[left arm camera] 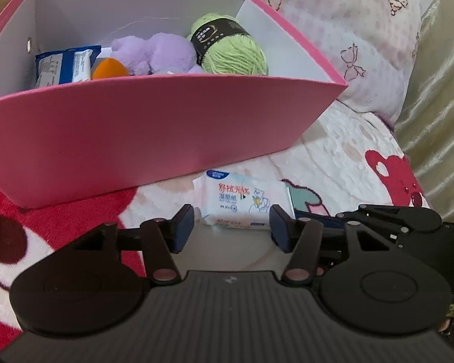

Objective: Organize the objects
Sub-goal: 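Close the left tool on the white wet-wipe pack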

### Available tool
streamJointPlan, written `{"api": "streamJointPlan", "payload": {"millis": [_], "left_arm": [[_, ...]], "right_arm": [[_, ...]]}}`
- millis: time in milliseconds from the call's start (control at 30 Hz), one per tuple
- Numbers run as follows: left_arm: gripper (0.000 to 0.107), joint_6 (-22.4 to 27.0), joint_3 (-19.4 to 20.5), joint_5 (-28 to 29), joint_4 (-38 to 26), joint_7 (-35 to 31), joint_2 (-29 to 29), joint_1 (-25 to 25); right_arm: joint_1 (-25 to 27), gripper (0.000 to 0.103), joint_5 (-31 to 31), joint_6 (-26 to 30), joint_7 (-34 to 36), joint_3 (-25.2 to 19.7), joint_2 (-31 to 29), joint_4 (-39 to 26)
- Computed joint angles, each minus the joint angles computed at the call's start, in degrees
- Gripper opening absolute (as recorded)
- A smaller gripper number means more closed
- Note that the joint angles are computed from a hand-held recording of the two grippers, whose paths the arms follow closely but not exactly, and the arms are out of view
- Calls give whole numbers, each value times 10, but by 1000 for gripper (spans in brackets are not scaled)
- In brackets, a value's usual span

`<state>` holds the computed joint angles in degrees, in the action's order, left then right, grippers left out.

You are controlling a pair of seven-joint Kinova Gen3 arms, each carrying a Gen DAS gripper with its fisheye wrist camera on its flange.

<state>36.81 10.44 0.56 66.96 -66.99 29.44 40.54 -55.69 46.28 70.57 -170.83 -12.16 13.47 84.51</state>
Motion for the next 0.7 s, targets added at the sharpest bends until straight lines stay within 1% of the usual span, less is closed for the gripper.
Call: {"api": "streamJointPlan", "payload": {"millis": [33,67,100,133,167,200,233,267,300,367,400,433,500,533,600,700], "left_arm": [[55,-2,-1,-1,0,1,1,2],[53,-10,6,5,4,-6,1,-4],[53,-24,19,18,13,-21,-1,-16],[53,-29,22,24,17,-27,-3,-18],[52,-25,22,26,13,-28,-2,-17],[52,-19,30,37,10,-34,-1,-24],[52,-12,37,52,8,-38,-1,-31],[52,0,48,73,3,-41,0,-43],[52,13,58,96,1,-41,1,-56],[52,13,60,122,13,-37,-9,-61],[52,17,53,121,13,-29,-11,-53],[51,18,42,113,13,-12,-13,-41],[50,-1,9,96,25,25,-22,-9],[50,-2,1,80,25,42,-22,1],[44,13,-7,51,11,74,-14,13],[43,11,-15,42,16,122,-17,15]], "right_arm": [[4,25,5,-9,7,0,1,2],[5,26,2,-8,19,1,2,-1],[11,26,1,-16,36,2,6,-10],[16,27,-5,-28,45,3,2,-8],[21,29,-13,-41,49,2,-6,0],[27,34,-19,-51,53,3,-7,-3],[28,34,-23,-53,53,4,-8,-4],[28,36,-26,-50,54,4,-6,-8],[25,44,-24,-46,52,4,-6,-10],[19,49,-20,-41,51,3,-9,-7],[22,52,-26,-44,57,1,-11,-5],[27,53,-37,-51,68,-1,-11,-4],[32,54,-49,-63,79,-3,-18,4],[33,55,-48,-69,77,-4,-20,10],[37,64,-50,-85,67,-4,-26,19],[45,68,-62,-89,70,-5,-26,15]]}}
